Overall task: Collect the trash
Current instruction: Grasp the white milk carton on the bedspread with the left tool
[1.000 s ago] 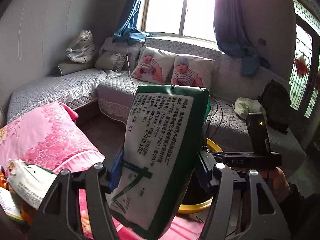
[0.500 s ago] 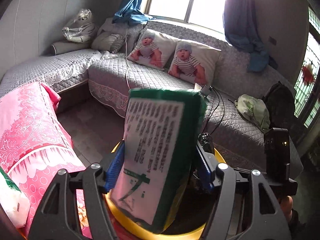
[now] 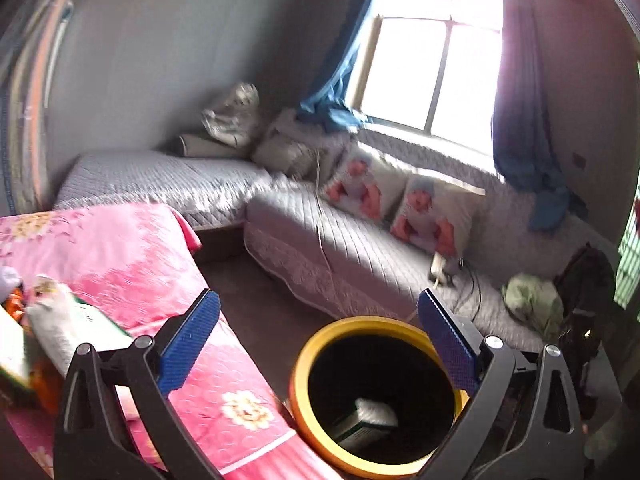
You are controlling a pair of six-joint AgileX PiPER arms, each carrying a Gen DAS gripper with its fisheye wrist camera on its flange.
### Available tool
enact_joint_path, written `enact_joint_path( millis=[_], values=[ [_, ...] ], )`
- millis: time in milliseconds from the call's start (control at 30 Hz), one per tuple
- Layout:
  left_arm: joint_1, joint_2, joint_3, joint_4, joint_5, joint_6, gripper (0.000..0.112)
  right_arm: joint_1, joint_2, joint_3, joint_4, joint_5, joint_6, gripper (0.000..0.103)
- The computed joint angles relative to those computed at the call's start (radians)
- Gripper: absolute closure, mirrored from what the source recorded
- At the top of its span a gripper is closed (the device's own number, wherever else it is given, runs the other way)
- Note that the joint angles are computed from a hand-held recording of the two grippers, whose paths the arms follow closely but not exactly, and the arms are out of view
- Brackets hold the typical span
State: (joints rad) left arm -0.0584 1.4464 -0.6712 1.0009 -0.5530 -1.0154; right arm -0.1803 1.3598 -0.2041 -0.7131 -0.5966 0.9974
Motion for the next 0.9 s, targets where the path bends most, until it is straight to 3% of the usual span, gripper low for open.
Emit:
enact_joint_path(
  millis=[67, 167, 233, 367, 400, 500, 533, 600, 700, 767, 900],
  values=[
    [0.111, -0.101, 0.058, 0.019, -0.061, -0.024, 0.018, 0.098, -0.034, -0.016, 0.057, 0.046, -0.020, 0.037],
    [0.253, -0.259, 0.113, 0.011, -0.025, -0.033, 0.018, 0.251, -0.049, -0.056, 0.161, 0.099, -0.077, 0.033],
    [0.402, -0.328, 0.129, 0.095, -0.036, -0.070, 0.018, 0.350, -0.049, -0.092, 0.233, 0.138, -0.112, 0.031],
    [0.773, -0.299, 0.118, 0.303, -0.182, -0.131, 0.018, 0.523, 0.003, -0.181, 0.366, 0.197, -0.205, 0.030],
    [0.832, -0.271, 0.112, 0.310, -0.176, -0.094, 0.018, 0.562, 0.018, -0.200, 0.412, 0.209, -0.240, 0.030],
    [0.922, -0.128, 0.071, 0.220, -0.054, 0.123, 0.018, 0.633, 0.071, -0.267, 0.433, 0.236, -0.247, 0.030],
    [0.931, -0.057, 0.036, 0.183, 0.026, 0.201, 0.018, 0.653, 0.090, -0.286, 0.444, 0.241, -0.254, 0.030],
    [0.948, 0.060, -0.030, 0.183, 0.094, 0.242, 0.018, 0.687, 0.119, -0.323, 0.469, 0.255, -0.273, 0.030],
    [0.944, 0.235, -0.182, 0.381, 0.198, 0.049, 0.018, 0.726, 0.159, -0.376, 0.471, 0.274, -0.270, 0.029],
    [0.926, 0.306, -0.244, 0.519, 0.225, -0.094, 0.018, 0.748, 0.178, -0.400, 0.479, 0.284, -0.279, 0.029],
    [0.852, 0.437, -0.367, 0.685, 0.351, -0.271, 0.018, 0.786, 0.208, -0.454, 0.482, 0.322, -0.287, 0.029]
  ],
)
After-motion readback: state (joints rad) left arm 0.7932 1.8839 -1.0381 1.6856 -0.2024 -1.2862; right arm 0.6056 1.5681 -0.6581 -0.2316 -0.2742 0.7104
